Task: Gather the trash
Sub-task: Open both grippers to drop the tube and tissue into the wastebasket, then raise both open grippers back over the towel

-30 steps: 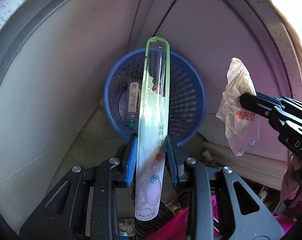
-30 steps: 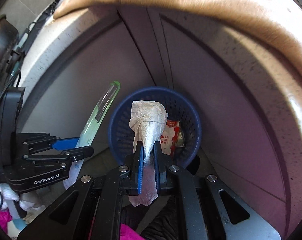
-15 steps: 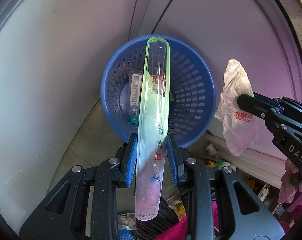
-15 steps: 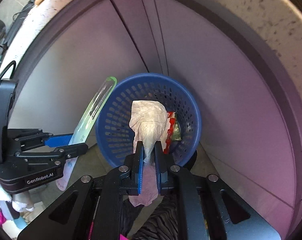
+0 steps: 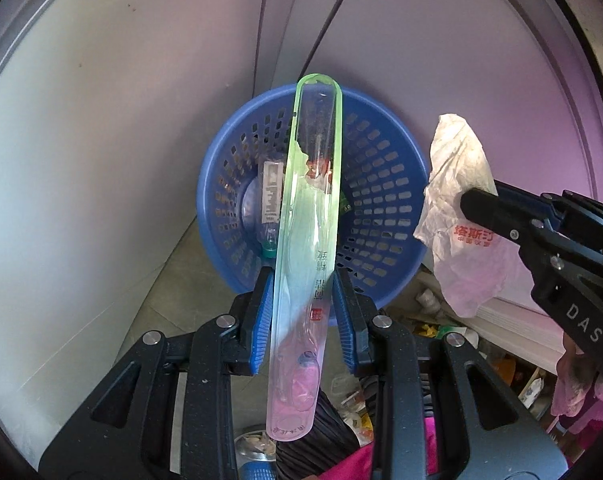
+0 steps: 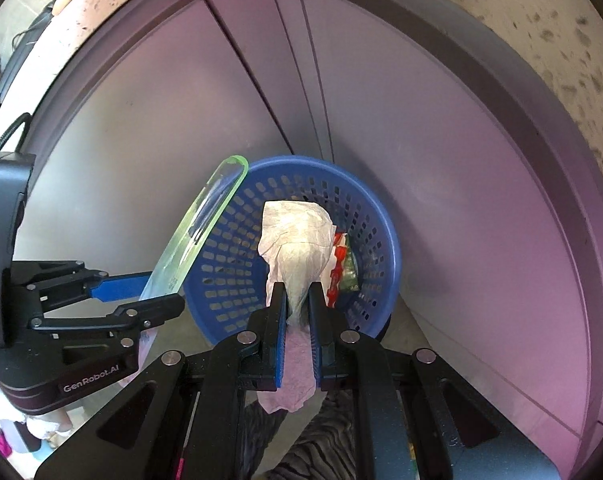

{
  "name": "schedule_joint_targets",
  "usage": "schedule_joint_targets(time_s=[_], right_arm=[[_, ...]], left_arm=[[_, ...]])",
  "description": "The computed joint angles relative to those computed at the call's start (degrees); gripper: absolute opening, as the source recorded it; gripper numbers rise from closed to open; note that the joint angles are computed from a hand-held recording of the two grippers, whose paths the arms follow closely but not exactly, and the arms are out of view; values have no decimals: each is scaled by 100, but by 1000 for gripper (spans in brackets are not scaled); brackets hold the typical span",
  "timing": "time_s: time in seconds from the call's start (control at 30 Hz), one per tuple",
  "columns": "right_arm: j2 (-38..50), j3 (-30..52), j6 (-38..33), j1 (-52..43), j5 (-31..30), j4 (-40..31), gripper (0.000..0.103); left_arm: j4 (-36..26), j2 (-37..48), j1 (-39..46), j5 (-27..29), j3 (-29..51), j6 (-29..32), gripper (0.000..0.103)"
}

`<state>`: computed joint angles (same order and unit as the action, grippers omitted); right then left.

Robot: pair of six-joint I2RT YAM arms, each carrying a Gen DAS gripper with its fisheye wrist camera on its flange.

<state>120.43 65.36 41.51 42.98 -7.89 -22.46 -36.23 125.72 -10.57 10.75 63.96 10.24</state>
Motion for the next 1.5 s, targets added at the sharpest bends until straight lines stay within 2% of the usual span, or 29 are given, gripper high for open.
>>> schedule_joint_targets(time_s=[0.07, 0.13, 0.2, 0.73, 1.07, 1.2, 1.37, 1.5], right_arm=[[-101, -17, 22, 17, 15, -86, 15], [-194, -8, 19, 28, 32, -186, 20], [-215, 3, 3, 35, 62, -210, 26], [-448, -34, -168, -100, 18, -247, 28], [-1306, -130, -480, -239, -26, -503, 29], [-1785, -232, -640, -349, -33, -607, 37], [-2406, -308, -854, -662, -127, -753, 39], [-2836, -323, -1093, -992, -127, -871, 47]], left_arm=[[-16, 63, 7, 16, 67, 11, 30], [2, 100, 15, 17, 90, 26, 39], [67, 88, 20, 19, 56, 24, 43], [-53, -179, 104, -54, 62, 27, 43], [-365, -876, 275, 95, 102, 81, 43], [-644, -1215, 324, 244, 340, 52, 43], [-947, -1519, 273, 398, 765, -109, 43], [-1120, -1591, 194, 492, 1197, -250, 44]])
